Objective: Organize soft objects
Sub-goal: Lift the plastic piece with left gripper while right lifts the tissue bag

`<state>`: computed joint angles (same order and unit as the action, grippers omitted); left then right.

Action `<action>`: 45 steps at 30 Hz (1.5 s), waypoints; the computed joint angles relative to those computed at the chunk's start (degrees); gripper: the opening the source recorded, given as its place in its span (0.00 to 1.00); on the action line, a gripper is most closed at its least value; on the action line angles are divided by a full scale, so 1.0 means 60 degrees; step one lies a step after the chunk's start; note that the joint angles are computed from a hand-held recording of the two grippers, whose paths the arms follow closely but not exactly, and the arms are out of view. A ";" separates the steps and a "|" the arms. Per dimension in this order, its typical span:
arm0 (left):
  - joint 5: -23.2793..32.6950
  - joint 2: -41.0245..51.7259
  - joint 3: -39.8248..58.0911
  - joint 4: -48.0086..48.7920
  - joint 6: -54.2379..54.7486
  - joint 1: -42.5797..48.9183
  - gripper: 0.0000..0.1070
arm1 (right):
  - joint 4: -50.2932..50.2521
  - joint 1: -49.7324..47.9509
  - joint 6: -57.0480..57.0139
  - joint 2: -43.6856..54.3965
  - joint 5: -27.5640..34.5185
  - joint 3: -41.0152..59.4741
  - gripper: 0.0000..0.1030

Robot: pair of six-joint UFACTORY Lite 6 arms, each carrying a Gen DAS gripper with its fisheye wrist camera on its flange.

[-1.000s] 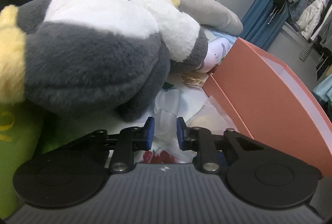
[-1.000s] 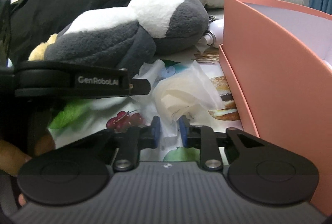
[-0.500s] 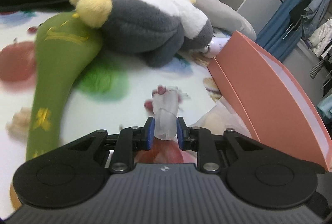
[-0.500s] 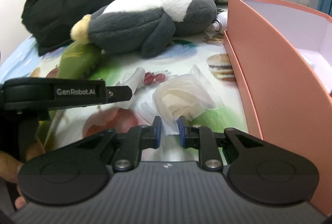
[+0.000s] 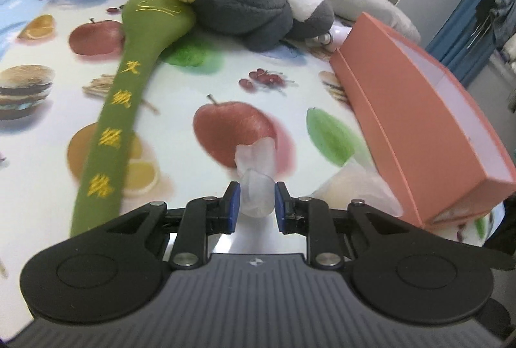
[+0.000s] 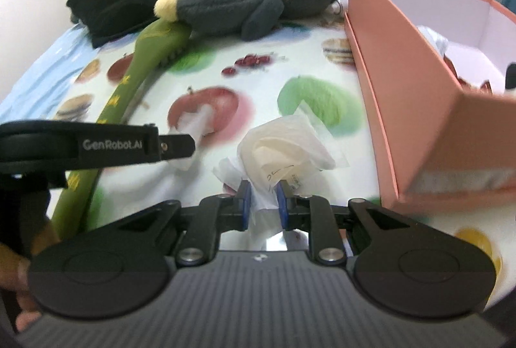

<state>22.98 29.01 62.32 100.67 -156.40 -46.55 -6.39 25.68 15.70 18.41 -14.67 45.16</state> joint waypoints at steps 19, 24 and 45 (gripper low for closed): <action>0.1437 0.0079 0.0283 -0.3567 0.2424 -0.1744 0.29 | -0.2697 -0.0751 0.1612 -0.2094 -0.0646 -0.2202 0.53; 0.1322 -0.0019 0.0137 -0.3337 0.2132 -0.1637 0.29 | -0.0791 -0.0473 -0.0511 -0.1896 -0.0979 -0.2040 0.60; 0.1133 -0.0327 -0.0646 -0.1686 -0.0123 -0.1553 0.30 | 0.0185 -0.0495 -0.2130 0.0347 -0.1174 -0.0538 0.59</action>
<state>29.78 27.04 58.45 90.56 -157.14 -55.87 -5.27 22.71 2.92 20.49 -21.71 41.93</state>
